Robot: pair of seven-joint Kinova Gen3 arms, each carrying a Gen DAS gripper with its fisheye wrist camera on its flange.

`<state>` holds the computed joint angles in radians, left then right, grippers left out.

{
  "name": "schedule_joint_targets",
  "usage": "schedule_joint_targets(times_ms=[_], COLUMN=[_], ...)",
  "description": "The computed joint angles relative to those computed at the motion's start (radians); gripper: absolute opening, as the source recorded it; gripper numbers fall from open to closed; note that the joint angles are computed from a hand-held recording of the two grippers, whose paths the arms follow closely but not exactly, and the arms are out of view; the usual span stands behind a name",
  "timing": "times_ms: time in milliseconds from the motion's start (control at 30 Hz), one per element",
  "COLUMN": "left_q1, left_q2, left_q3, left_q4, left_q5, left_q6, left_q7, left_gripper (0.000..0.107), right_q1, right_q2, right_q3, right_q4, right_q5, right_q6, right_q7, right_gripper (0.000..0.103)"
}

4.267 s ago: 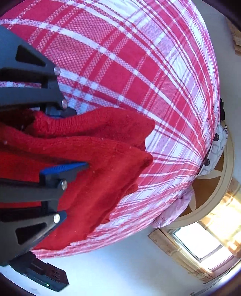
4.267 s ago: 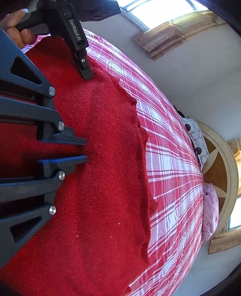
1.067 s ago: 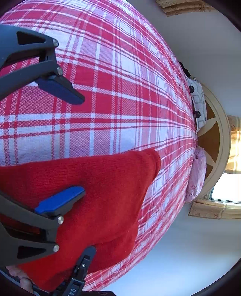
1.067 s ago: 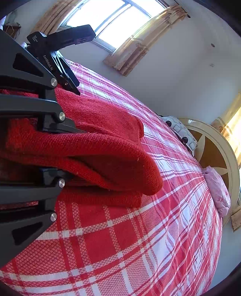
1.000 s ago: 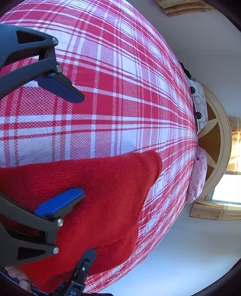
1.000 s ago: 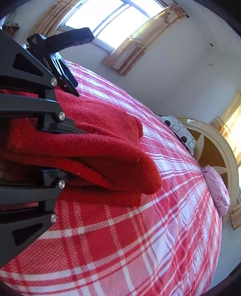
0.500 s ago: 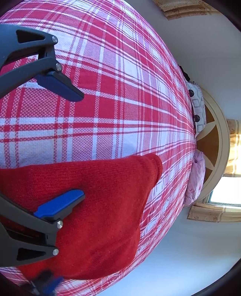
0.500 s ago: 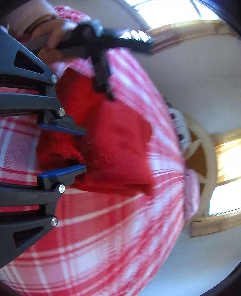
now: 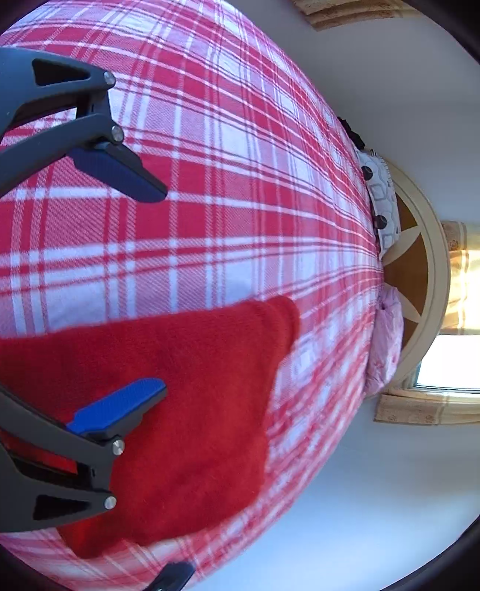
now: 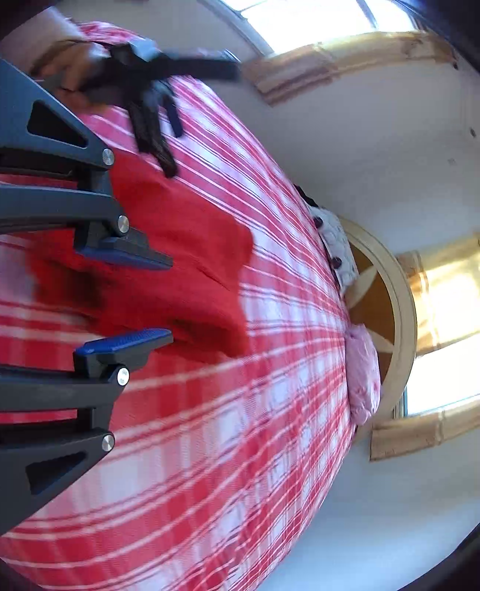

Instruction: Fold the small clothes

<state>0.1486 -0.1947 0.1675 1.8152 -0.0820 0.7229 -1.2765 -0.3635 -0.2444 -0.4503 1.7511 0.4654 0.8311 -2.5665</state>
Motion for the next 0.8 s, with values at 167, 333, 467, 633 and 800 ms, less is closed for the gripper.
schedule_joint_targets(times_ms=[167, 333, 467, 633, 800], left_q1=[0.007, 0.076, 0.092, 0.114, 0.119], left_q2=[0.068, 0.121, 0.119, 0.124, 0.118], left_q3=[0.089, 0.074, 0.071, 0.052, 0.042], left_q4=[-0.061, -0.059, -0.034, -0.036, -0.022], left_q5=[-0.112, -0.195, -0.239, -0.242, -0.237], left_q6=[0.037, 0.039, 0.009, 0.008, -0.012], left_q7=[0.093, 0.195, 0.257, 0.264, 0.27], left_gripper=[0.098, 0.099, 0.103, 0.103, 0.103], right_q1=[-0.04, -0.094, -0.064, -0.171, -0.172], right_q2=[0.229, 0.397, 0.387, 0.425, 0.349], right_q3=[0.032, 0.123, 0.159, 0.225, 0.269], right_q4=[-0.165, -0.281, -0.235, -0.294, -0.212], right_q5=[0.047, -0.06, -0.139, -0.048, -0.093], right_q6=[0.016, 0.065, -0.036, 0.039, -0.048], right_q7=[-0.016, 0.077, 0.086, 0.05, 0.012], right_gripper=[0.034, 0.032, 0.037, 0.038, 0.039])
